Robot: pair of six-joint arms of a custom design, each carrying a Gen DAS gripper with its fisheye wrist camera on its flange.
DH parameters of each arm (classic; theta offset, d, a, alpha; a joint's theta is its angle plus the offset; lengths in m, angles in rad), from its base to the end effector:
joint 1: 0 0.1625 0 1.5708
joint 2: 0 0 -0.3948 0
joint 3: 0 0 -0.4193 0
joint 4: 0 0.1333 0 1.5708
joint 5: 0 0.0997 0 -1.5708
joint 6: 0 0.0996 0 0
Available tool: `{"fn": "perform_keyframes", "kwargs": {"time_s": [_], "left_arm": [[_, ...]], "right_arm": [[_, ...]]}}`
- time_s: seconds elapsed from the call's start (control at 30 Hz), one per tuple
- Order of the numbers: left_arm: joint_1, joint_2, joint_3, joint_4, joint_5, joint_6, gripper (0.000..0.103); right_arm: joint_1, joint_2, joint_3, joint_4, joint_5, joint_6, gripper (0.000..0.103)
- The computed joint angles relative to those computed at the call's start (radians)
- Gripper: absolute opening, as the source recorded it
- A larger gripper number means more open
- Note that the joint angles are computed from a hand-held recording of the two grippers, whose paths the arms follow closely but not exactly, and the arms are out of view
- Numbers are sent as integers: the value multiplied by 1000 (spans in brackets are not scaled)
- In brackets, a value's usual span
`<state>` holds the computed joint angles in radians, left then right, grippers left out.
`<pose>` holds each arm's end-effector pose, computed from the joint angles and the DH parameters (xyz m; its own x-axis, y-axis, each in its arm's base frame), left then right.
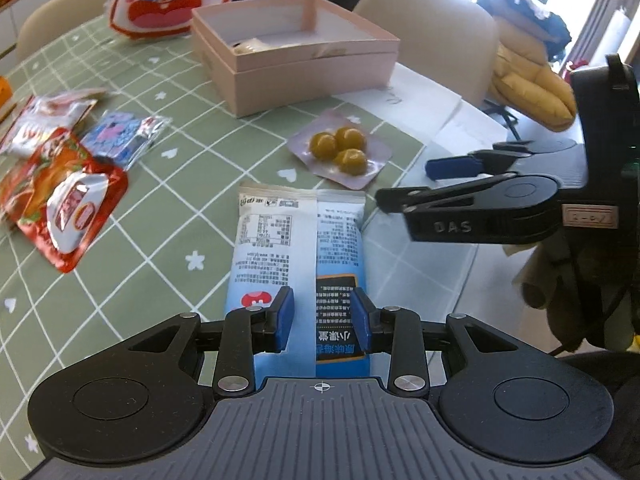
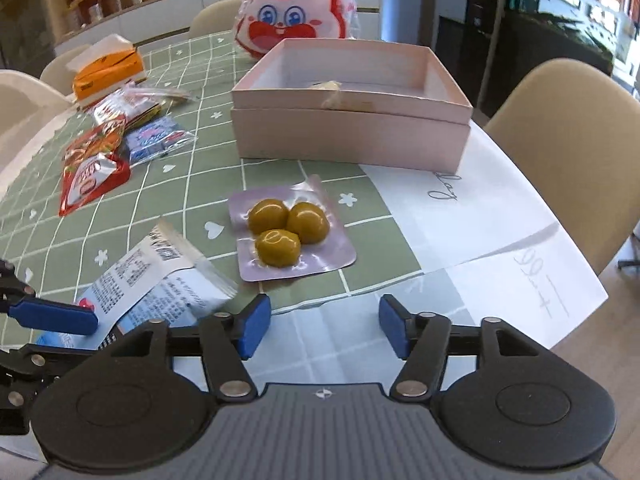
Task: Organize snacks
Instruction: 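Lift the blue snack bag with the left tool and adjust its grip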
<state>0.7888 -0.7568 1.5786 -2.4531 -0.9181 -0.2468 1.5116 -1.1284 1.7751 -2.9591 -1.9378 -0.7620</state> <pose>-0.3395 -0.6168 0.0535 -0.7435 0.3446 -0.5731 0.5381 0.8172 -0.2067 0.0595 -0.6446 0.2654 -0.6938 -0.2932 0.6577 -0.6018 0.7377 -0.3060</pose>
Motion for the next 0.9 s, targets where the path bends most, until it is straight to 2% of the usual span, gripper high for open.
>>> {"fn": "perform_keyframes", "kwargs": {"time_s": [0.07, 0.17, 0.23, 0.33, 0.47, 0.77, 0.9], "left_arm": [[-2, -3, 4, 1, 14, -2, 36], [-10, -2, 17, -1, 97, 28, 37], [-4, -8, 20, -9, 103, 38, 37], [0, 0, 10, -7, 148, 36, 38], [9, -7, 1, 3, 118, 16, 36], [29, -4, -19, 1, -21, 43, 36], [34, -5, -20, -8, -41, 52, 36]], "right_arm": [[-1, -3, 6, -8, 4, 3, 66], [-1, 3, 5, -18, 7, 3, 69], [-2, 5, 6, -28, 9, 3, 71], [-3, 4, 8, -35, 10, 5, 73], [-4, 6, 13, -51, 13, 5, 74], [-11, 9, 14, -66, 19, 5, 83], [-14, 9, 19, -79, 27, 1, 85]]}}
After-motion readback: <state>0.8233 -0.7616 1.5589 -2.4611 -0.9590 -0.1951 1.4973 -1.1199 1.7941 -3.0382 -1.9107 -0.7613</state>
